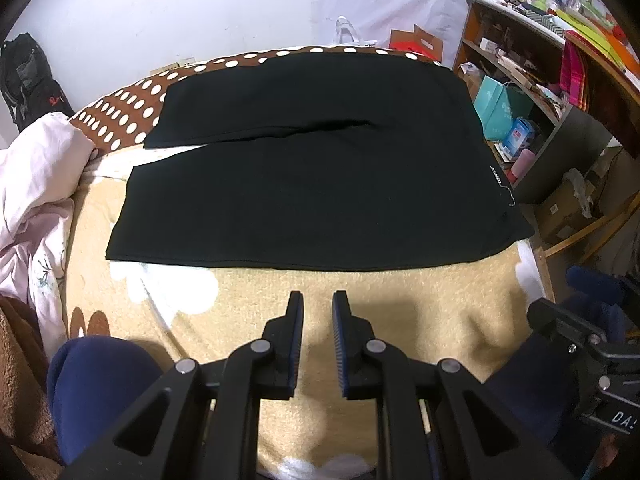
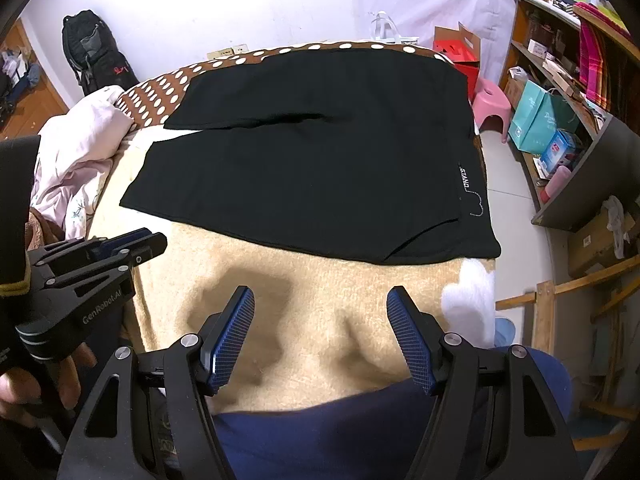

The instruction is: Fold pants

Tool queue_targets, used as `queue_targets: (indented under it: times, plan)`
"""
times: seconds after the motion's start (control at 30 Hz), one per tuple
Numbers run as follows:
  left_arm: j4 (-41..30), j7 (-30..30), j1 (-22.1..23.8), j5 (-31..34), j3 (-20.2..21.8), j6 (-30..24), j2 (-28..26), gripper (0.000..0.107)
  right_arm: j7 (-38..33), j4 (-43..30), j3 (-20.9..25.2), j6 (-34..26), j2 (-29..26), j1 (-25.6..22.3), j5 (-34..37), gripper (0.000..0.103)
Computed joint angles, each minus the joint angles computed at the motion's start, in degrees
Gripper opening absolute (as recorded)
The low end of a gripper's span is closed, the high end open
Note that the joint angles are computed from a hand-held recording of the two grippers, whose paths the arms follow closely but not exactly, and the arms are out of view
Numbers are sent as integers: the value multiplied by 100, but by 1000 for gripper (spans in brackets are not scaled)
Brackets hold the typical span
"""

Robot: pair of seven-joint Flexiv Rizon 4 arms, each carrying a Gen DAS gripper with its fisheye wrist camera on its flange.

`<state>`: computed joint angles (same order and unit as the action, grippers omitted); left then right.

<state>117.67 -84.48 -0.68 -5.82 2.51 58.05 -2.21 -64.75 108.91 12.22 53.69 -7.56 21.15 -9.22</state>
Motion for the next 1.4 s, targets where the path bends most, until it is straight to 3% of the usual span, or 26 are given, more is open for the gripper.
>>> queue_targets:
  times: [0.47, 0.8, 1.1, 1.4]
  plan:
    - [-79, -29, 10, 63, 6, -298, 12, 16, -27, -7, -2, -23, -1, -2, 8, 69]
    - [-45, 120, 8, -6, -3, -188, -1, 16, -83, 94, 6, 182, 25, 5, -27, 69]
    - [-33, 4, 26, 19, 13, -121, -47, 16, -360, 53, 71, 204, -8, -14, 349, 69]
    - [-14, 16, 30, -77, 3, -73, -104, 16, -308, 194, 44, 721, -50, -55, 400, 69]
